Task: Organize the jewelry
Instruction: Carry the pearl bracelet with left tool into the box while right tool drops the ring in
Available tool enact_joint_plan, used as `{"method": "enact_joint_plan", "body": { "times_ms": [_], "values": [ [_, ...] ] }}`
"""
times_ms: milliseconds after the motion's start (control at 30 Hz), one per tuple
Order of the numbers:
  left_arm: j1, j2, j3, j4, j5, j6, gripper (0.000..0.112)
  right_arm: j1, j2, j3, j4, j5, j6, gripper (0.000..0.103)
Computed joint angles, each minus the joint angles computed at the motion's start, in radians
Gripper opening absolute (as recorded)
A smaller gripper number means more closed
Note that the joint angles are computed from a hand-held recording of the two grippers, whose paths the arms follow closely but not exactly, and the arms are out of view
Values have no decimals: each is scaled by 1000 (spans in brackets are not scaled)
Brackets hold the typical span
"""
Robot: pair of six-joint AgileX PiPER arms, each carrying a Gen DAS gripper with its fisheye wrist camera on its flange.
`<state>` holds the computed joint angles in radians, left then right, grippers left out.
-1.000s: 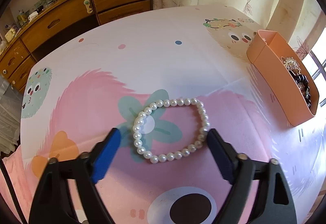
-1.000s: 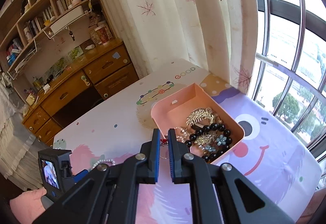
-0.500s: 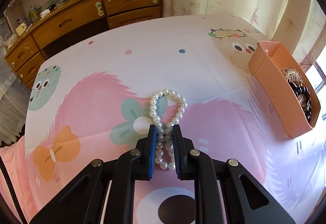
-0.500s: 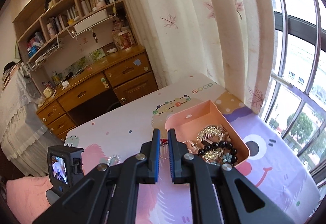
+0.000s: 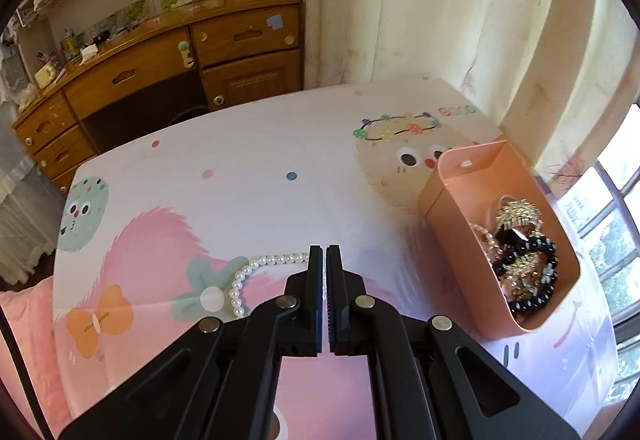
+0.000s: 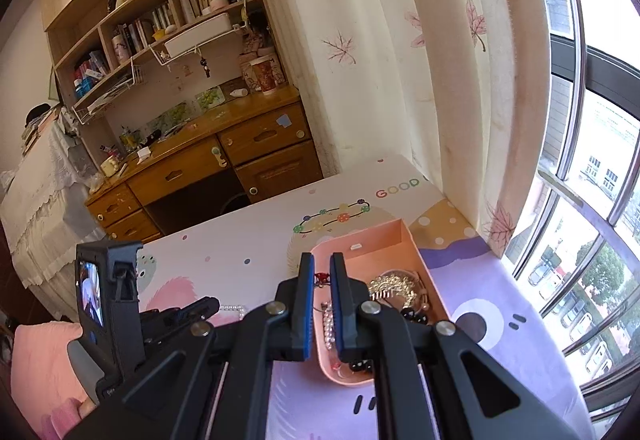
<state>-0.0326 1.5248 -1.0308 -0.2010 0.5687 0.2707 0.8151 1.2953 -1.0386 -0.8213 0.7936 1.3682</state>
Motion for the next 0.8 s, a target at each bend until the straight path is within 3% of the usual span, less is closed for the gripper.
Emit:
{"method": "enact_joint_plan", "body": {
  "times_ms": [133, 233, 333, 600, 633, 667, 800],
  "values": [
    [-20, 79, -55, 73, 92, -121, 9, -51, -28, 20, 44, -36, -85, 7],
    [-21, 94, -37, 82, 87, -141, 17, -95, -38, 37, 93, -62, -137, 7],
    [-41, 114, -31, 151, 86, -201, 17, -142, -33, 53, 151, -88, -192, 7],
    [-34, 148, -39, 128, 99, -164, 16, -250, -26, 85, 315, -157, -335, 7],
    [-28, 151, -42, 114, 104, -154, 15, -256, -26, 87, 323, -162, -345, 7],
    [-28, 153, -46, 119, 108, -160, 5, -260, -25, 86, 327, -163, -350, 7],
    [-35, 153, -51, 136, 120, -188, 5, -290, -29, 93, 375, -179, -393, 7]
  ]
}}
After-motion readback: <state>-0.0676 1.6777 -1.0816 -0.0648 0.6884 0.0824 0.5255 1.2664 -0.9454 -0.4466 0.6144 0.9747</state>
